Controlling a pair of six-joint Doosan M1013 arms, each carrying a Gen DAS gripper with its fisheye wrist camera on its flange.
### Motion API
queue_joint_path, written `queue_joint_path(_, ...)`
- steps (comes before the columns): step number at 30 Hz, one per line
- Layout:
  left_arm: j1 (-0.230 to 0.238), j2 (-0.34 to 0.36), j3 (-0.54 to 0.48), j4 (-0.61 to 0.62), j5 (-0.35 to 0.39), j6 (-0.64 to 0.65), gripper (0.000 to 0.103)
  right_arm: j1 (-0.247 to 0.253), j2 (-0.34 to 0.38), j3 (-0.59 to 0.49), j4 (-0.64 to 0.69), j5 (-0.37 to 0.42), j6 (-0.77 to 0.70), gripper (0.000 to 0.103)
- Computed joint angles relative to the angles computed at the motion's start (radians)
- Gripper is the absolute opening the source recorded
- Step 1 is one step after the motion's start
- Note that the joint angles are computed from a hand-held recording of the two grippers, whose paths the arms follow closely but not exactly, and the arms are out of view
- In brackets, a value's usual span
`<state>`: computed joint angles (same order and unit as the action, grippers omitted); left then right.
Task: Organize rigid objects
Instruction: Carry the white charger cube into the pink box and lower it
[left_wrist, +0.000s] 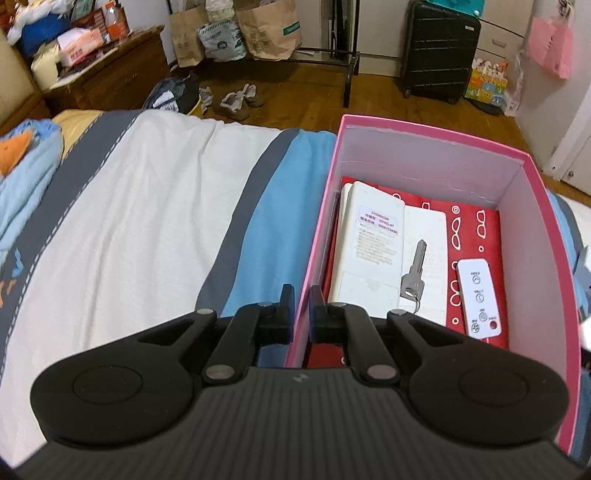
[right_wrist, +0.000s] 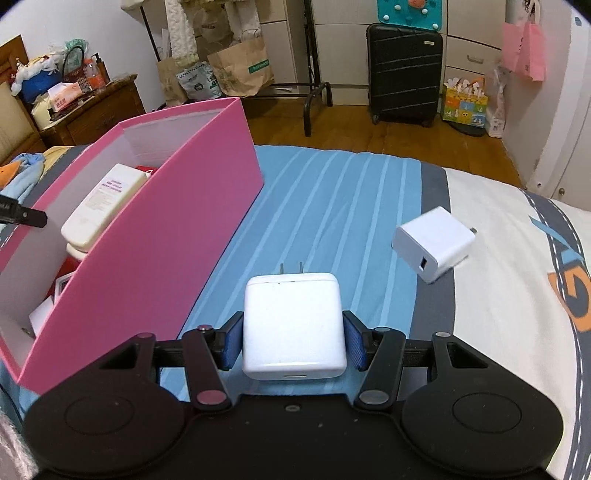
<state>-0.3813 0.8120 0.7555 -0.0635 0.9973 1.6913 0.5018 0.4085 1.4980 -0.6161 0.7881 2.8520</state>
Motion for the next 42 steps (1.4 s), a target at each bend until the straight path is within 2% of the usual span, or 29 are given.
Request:
queue_joint_path(7,0.01,0.011,-0.021,-0.042,0.021,-0.027,0.007,0.027,-0.02,-0.004,-0.086,-0.016,0.09,0.06)
queue_joint_path(11,0.019,0.009,-0.013,-0.078,0.012,-0.019,0.007,0.037,-0.034,-0.029,-0.107,-0.106,0.086,0.06)
queue_joint_path(15,0.029,0.01,-0.01,-0.12,0.008,0.0,0.006,0.031,-0.011,-0.097,-0.034,-0.2,-0.02,0.06)
queue_joint_path(17,0.032,0.013,-0.015,-0.135,0.014,-0.004,0.006,0.019,0.022,-0.15,0.076,-0.225,-0.132,0.06)
queue_joint_path(21,0.032,0.014,-0.016,-0.128,0.009,0.005,0.006,-0.006,0.109,-0.271,0.323,-0.17,-0.325,0.06)
queue_joint_path(24,0.031,0.013,-0.011,-0.128,0.001,0.011,0.006,-0.017,0.167,-0.345,0.407,-0.084,-0.375,0.06)
queue_joint_path(29,0.033,0.012,-0.008,-0.141,-0.001,0.018,0.006,-0.017,0.223,-0.412,0.374,-0.016,-0.367,0.06)
queue_joint_path(34,0.034,0.011,-0.006,-0.149,0.001,0.016,0.006,-0.02,0.284,-0.503,0.279,0.076,-0.274,0.06)
queue_joint_path(37,0.035,0.011,-0.007,-0.15,0.002,0.016,0.006,-0.037,0.294,-0.512,0.296,0.045,-0.206,0.062)
queue_joint_path(39,0.035,0.011,-0.006,-0.149,0.001,0.019,0.006,-0.052,0.287,-0.495,0.349,-0.001,-0.174,0.063)
queue_joint_path(42,0.033,0.009,-0.002,-0.145,-0.006,0.027,0.006,-0.056,0.26,-0.445,0.347,-0.079,-0.13,0.063)
